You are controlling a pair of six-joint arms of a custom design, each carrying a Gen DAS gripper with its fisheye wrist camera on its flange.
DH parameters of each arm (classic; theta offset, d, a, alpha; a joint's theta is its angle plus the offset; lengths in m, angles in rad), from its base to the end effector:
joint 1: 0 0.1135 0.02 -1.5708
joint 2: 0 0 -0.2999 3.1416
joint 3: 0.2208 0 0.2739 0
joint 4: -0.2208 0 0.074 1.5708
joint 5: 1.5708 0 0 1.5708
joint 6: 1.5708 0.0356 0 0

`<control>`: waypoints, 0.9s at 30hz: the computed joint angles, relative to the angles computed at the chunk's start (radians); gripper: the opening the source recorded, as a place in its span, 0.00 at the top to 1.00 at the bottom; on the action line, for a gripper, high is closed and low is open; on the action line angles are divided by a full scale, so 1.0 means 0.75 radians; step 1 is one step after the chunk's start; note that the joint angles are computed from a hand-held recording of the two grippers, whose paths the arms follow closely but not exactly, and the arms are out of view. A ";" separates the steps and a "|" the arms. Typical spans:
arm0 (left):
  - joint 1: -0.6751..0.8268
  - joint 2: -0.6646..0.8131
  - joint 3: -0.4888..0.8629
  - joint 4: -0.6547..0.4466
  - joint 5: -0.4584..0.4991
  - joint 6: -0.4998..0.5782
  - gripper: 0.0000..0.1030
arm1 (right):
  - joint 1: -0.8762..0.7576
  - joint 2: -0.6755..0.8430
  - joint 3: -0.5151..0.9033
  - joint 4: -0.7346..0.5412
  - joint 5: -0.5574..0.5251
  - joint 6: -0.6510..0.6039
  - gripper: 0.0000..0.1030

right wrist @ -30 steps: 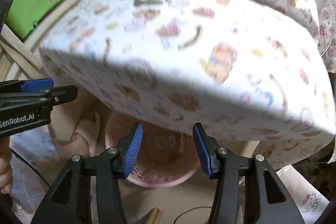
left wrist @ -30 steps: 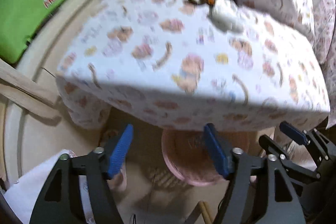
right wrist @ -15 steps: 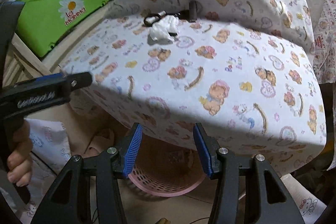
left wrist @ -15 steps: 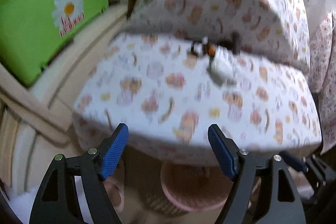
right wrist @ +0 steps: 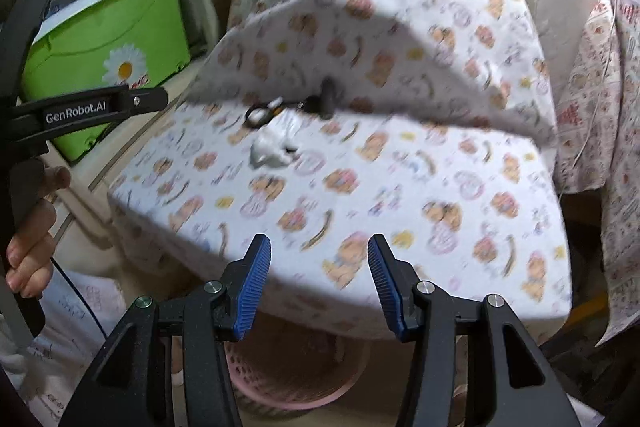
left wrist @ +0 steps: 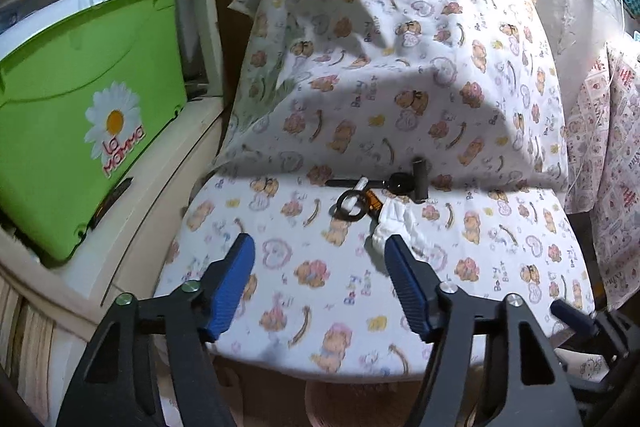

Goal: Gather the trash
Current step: 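Raise both open tools back toward the remaining tissue on the table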

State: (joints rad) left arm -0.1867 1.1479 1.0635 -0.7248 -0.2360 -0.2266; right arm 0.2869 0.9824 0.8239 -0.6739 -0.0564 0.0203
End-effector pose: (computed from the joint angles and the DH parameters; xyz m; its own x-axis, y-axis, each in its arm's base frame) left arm 0.2405 -0.0370 0.3456 -0.6979 -0.0905 -0.7105 -0.1384 0.9903 0.0099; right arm 0.1919 0.0587 0.2990 -0.7156 -0.1900 -0.6721 -0.3044 0.9509 0.0553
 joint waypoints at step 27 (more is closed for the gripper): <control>0.230 0.282 0.193 0.081 0.023 0.109 0.15 | -0.026 0.470 0.254 0.291 -0.001 -0.071 0.45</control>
